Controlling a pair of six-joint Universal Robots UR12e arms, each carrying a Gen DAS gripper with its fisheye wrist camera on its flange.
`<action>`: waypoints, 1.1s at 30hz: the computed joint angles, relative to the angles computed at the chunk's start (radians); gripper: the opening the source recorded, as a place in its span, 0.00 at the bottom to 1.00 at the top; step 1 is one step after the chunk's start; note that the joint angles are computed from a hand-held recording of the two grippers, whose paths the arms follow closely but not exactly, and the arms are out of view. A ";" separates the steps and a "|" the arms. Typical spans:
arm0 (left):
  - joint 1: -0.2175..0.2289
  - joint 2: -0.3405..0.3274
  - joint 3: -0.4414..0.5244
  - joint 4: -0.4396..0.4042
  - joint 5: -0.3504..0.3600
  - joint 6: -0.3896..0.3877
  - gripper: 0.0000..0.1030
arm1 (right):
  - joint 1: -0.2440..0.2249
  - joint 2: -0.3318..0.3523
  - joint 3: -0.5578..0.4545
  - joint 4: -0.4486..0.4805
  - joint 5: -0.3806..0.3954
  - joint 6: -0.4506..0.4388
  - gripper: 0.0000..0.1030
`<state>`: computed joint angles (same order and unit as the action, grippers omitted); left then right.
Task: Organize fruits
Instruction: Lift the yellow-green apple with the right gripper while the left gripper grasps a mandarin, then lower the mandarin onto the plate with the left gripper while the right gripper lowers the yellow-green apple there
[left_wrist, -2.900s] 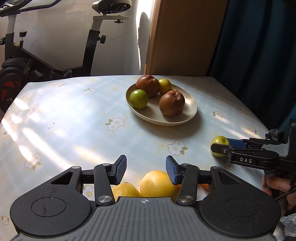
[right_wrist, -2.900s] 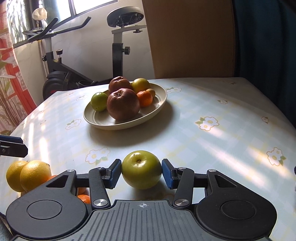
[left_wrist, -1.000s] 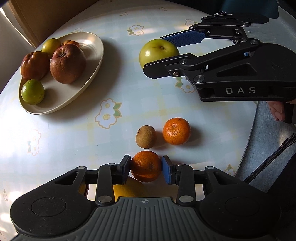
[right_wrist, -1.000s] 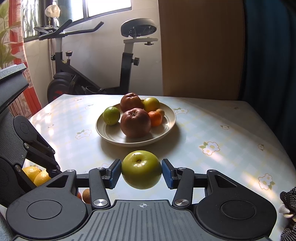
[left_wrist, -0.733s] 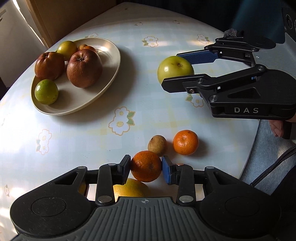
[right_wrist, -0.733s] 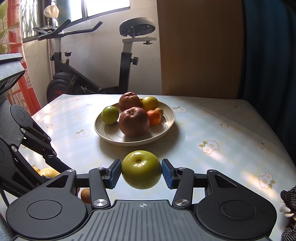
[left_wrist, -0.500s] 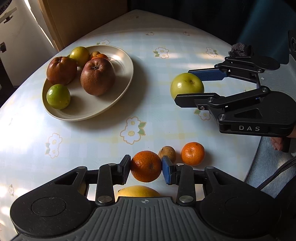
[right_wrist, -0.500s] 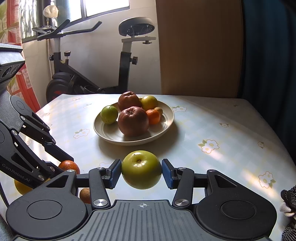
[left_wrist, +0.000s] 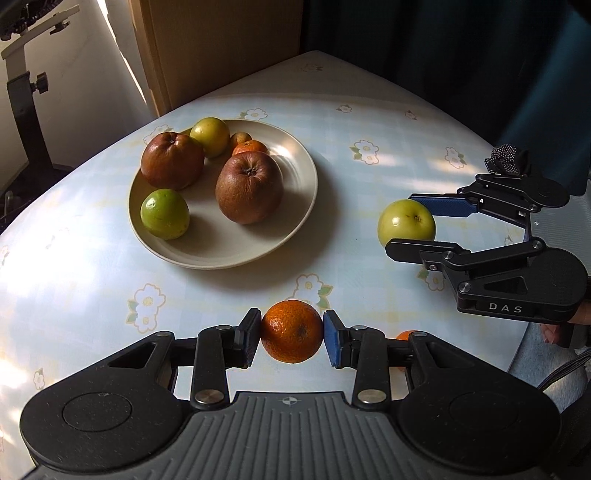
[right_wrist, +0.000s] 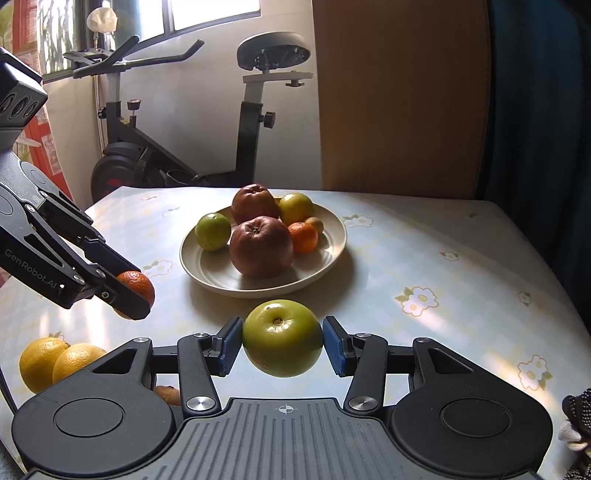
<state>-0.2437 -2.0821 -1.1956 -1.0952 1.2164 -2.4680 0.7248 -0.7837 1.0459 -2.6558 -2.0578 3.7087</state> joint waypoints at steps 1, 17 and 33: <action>0.001 -0.003 0.002 0.006 -0.002 -0.011 0.37 | -0.002 0.002 -0.005 0.002 0.000 -0.006 0.43; 0.019 -0.109 0.136 0.067 -0.008 -0.281 0.37 | -0.061 0.073 -0.142 0.055 0.021 -0.127 0.43; 0.014 -0.234 0.296 0.155 -0.006 -0.581 0.37 | -0.107 0.159 -0.264 0.090 0.069 -0.242 0.43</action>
